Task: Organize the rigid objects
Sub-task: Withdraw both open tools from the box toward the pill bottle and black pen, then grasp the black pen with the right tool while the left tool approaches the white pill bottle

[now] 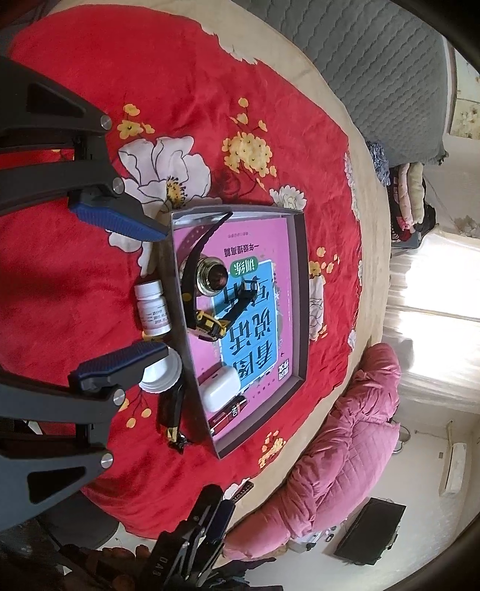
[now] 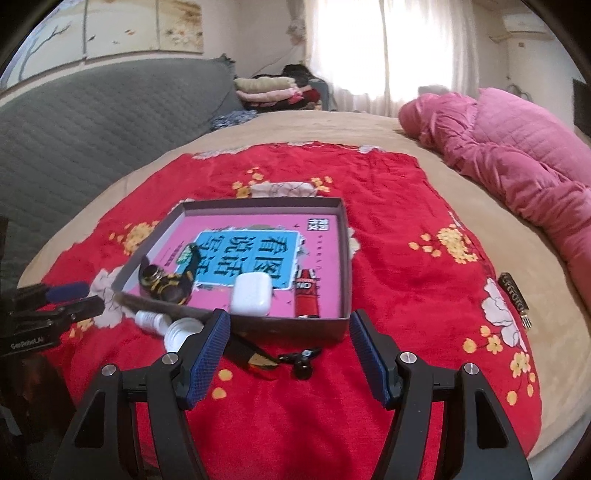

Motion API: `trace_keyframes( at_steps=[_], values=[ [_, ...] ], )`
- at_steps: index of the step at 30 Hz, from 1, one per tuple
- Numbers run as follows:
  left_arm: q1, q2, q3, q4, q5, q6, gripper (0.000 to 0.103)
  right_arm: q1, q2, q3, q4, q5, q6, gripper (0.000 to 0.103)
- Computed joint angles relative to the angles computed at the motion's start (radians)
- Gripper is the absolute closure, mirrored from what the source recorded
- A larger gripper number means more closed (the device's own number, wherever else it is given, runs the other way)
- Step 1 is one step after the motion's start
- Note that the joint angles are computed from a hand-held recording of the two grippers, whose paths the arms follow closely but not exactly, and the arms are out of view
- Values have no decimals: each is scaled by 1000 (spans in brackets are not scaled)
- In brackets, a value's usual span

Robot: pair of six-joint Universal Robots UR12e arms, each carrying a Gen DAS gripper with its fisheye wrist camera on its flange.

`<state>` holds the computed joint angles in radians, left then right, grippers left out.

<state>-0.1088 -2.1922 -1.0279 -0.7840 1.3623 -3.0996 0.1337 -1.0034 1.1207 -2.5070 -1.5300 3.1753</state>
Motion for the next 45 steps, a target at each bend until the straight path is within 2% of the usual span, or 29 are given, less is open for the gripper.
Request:
trace_keyframes(
  at_steps=[12,25,33,45],
  values=[
    [-4,2,1,-47,-2,12,47,13,7,-5,41,36,-84,34],
    [-8,-9,14,-92,-10,27,47,12,15,-6,92,64,-115,34],
    [-8,-28,38,-135,-33,15,47,19,47,-37,146,81,-211,34],
    [-15,-67,88,-182,-28,-40,47,8,103,-100,163,107,-193,34]
  ],
)
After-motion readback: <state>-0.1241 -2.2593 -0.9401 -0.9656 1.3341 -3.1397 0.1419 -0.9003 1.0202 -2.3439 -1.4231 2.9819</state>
